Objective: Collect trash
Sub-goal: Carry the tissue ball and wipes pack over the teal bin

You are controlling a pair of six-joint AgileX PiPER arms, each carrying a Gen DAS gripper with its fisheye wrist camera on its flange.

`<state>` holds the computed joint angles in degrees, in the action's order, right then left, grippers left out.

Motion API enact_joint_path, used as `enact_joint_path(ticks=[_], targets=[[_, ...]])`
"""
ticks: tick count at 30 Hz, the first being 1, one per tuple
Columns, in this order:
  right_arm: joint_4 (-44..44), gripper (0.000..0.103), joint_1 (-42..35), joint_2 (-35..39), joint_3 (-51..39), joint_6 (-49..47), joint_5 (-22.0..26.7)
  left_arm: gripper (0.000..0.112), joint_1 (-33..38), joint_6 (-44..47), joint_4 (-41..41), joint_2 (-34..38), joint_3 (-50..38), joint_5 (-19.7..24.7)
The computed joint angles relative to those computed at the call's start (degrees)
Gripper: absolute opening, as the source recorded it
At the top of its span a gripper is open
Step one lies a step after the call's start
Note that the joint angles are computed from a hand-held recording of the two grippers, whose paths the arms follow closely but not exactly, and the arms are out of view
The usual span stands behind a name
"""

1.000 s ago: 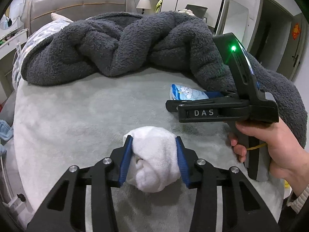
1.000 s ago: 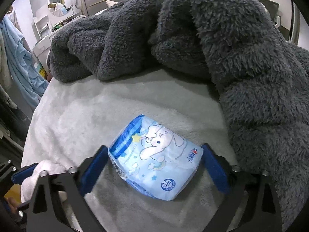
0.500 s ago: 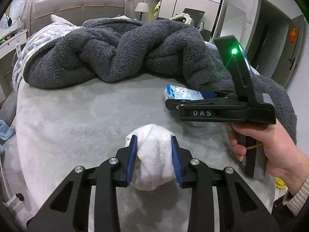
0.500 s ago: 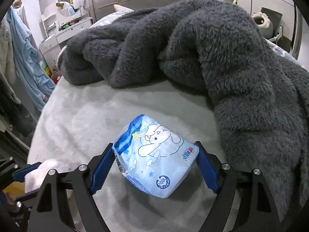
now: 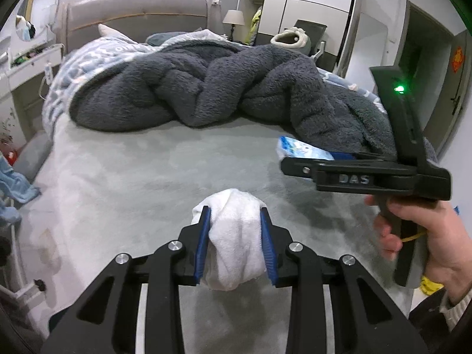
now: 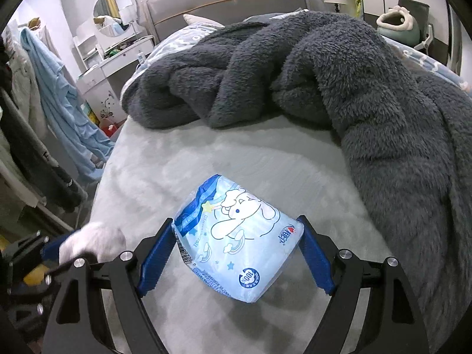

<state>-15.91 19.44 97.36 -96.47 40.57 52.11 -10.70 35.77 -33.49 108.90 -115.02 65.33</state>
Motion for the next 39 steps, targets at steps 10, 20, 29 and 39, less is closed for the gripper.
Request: enact_joint_path(ticks=[10,20,29,39], targets=[[-4.33,0.082,7.78,-1.43,0.10,3.56,3.92,0.035,5.10,-1.47,-0.41,-5.66,6.28,-0.86],[-6.61,0.082,14.05,-4.03,0.89,8.10,5.79,0.035,9.79,-1.35,-0.16,-9.91,10.53,-0.72],[-8.96,0.082,20.09,-1.57,-5.64,8.20,9.62,0.035,13.57,-2.15,1.80,-10.62,11.69,0.33],[-7.20,0.082,22.41,6.88,-18.91,3.41,12.53,0.035,19.29,-2.31,4.82,-7.83,11.00,1.50]])
